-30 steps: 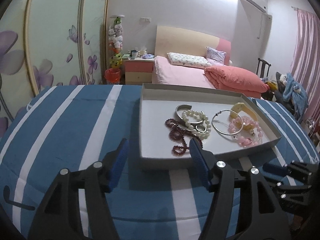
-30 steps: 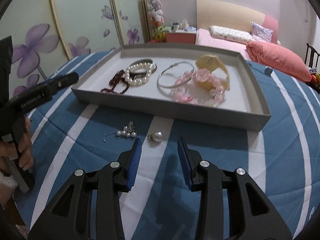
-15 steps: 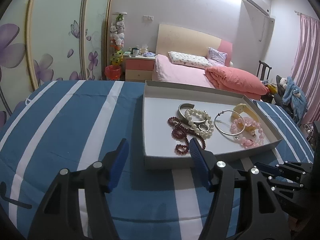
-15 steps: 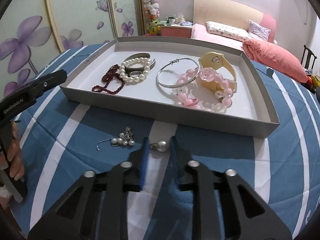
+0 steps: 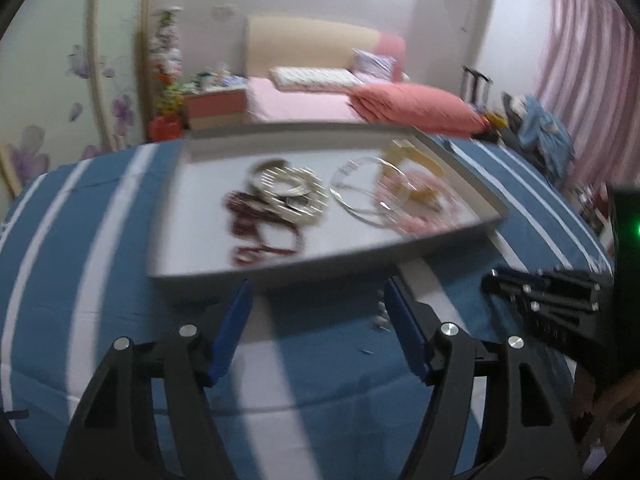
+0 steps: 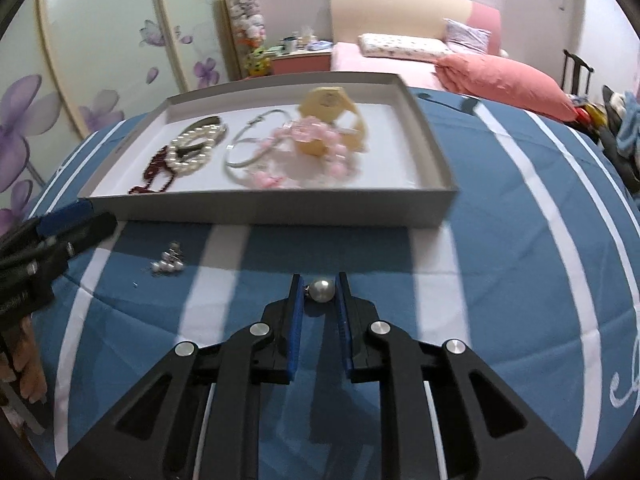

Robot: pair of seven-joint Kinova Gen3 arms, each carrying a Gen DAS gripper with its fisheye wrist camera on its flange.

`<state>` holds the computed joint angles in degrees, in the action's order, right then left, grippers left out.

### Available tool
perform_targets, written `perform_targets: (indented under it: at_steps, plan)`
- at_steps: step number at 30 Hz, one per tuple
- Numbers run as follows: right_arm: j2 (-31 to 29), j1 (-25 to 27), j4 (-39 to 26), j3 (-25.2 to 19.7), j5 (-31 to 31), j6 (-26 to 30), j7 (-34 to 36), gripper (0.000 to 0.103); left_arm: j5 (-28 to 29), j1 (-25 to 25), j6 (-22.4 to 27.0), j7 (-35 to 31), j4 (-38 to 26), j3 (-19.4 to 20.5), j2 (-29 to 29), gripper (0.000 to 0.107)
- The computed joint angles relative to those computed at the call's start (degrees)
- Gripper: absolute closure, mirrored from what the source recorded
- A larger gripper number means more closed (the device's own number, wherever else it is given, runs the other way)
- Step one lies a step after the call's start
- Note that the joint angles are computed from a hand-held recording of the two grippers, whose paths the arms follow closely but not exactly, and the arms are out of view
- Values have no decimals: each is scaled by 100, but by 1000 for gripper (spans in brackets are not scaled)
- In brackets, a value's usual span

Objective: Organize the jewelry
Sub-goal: 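Grasp the second pearl stud with the right gripper while the left grasps the dangling pearl earrings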

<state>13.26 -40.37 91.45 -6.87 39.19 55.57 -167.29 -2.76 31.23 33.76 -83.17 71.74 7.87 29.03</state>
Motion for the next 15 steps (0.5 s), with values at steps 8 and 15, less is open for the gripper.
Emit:
perform_targets:
  at_steps: [8,15]
  plan:
    - [-237,127,344,-59,58,-124,-314,86,-245,487,992,8,-903,-82,553,45]
    - [-298,216,472,-95,93,-334,-394,86,-556,816,1314,249,-1317,-311,782,64]
